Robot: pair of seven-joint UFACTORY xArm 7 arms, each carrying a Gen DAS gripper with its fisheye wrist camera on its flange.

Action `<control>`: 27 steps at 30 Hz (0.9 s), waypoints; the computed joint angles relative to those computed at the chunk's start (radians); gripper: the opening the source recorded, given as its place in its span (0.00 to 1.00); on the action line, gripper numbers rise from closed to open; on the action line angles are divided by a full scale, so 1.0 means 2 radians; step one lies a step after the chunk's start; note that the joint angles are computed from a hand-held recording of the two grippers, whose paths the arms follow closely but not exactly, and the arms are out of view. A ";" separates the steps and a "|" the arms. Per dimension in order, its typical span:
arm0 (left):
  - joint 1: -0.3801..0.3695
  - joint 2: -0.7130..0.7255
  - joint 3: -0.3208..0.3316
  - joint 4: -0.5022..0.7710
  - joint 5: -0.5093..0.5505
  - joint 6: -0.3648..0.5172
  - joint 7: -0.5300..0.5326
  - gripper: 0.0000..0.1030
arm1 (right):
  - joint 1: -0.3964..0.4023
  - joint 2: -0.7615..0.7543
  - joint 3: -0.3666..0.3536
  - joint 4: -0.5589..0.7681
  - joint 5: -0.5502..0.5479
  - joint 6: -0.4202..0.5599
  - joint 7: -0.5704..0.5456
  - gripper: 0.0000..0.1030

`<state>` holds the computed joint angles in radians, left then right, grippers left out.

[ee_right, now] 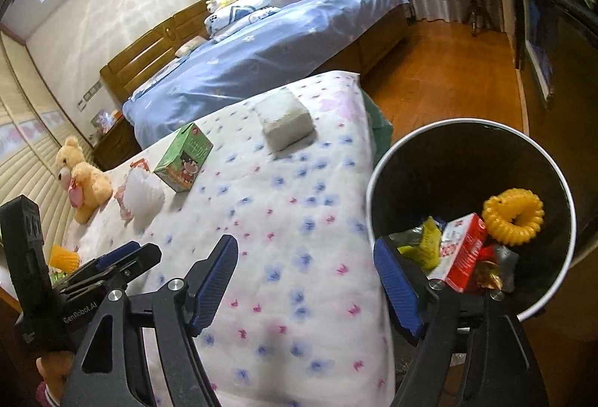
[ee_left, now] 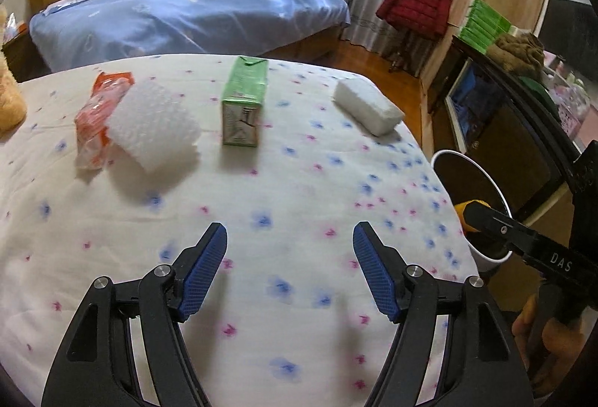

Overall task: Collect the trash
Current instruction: 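Move both tools back over the green juice box and white block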

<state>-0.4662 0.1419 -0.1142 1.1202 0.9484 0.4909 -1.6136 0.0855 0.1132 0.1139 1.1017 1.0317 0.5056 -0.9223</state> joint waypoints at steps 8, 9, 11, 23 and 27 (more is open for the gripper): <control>0.012 0.012 0.006 0.019 -0.022 0.013 0.040 0.69 | 0.005 0.029 0.011 0.034 -0.028 -0.010 0.013 0.75; 0.012 0.016 0.007 0.024 -0.025 0.015 0.047 0.69 | 0.005 0.035 0.013 0.041 -0.034 -0.012 0.014 0.75; 0.012 0.026 0.012 0.039 -0.030 0.022 0.063 0.69 | 0.005 0.047 0.017 0.056 -0.046 -0.014 0.021 0.74; 0.016 0.079 0.042 0.115 -0.066 0.051 0.139 0.69 | 0.008 0.161 0.038 0.202 -0.185 0.000 0.122 0.74; 0.011 0.099 0.052 0.141 -0.075 0.066 0.161 0.69 | 0.010 0.196 0.045 0.246 -0.231 0.007 0.153 0.74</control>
